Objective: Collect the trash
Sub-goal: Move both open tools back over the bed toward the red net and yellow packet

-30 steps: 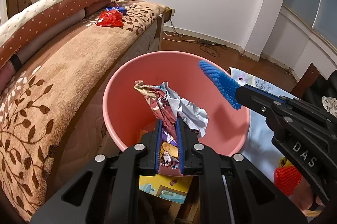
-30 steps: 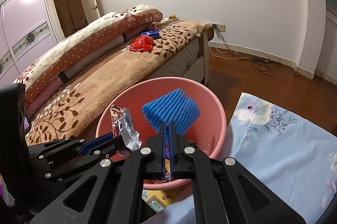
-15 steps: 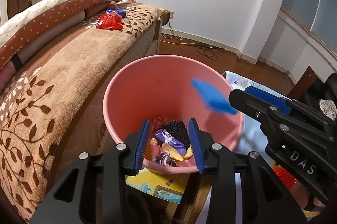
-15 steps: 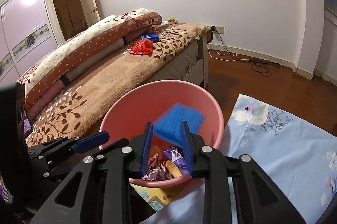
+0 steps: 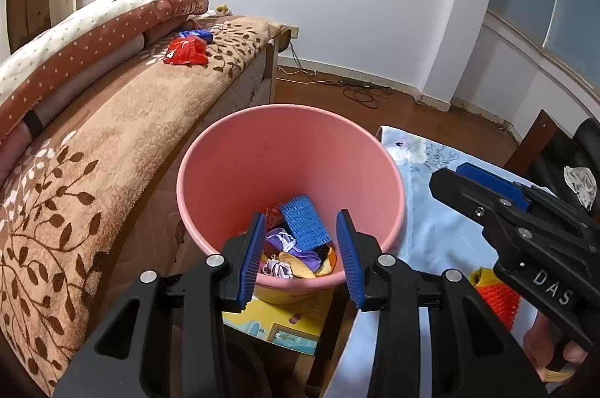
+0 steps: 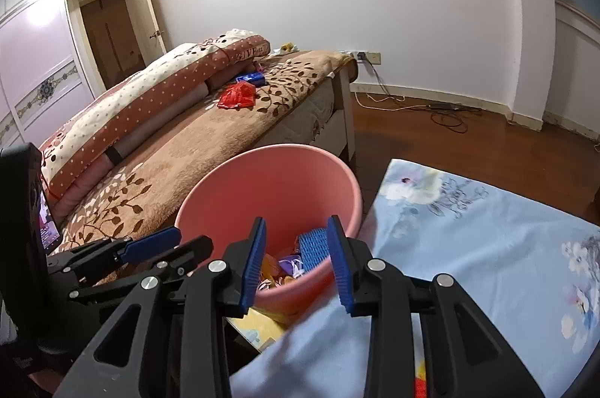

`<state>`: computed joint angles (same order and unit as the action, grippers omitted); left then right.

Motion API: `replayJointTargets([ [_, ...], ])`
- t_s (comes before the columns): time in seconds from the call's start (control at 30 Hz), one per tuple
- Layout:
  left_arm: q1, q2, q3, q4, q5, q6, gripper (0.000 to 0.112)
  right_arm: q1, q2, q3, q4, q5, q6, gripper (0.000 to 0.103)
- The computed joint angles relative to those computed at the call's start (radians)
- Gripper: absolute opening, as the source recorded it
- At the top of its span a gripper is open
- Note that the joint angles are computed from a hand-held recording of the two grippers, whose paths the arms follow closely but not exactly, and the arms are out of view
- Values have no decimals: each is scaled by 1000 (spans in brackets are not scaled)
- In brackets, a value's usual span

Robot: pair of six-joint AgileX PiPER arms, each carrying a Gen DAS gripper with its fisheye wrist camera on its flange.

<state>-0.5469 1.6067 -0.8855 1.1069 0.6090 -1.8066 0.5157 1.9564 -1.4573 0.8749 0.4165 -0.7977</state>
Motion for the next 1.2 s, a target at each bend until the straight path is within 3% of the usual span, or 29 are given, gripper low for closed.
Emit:
replayJointTargets([
  [0.43,-146,9,-49,-13,65,3,40,-128,-182,274,258,-7,-274,35],
  [0.93,-211,72,-81,-40,-19,32,41,-323,-266,465,408,21,-457,35],
  [1.03,-221,83,-87,-27,-41,29,51,-365,-269,480,409,24,-461,37],
  [1.2,-225,117,-105,-19,-124,62,52,-430,-251,493,383,30,-444,39],
])
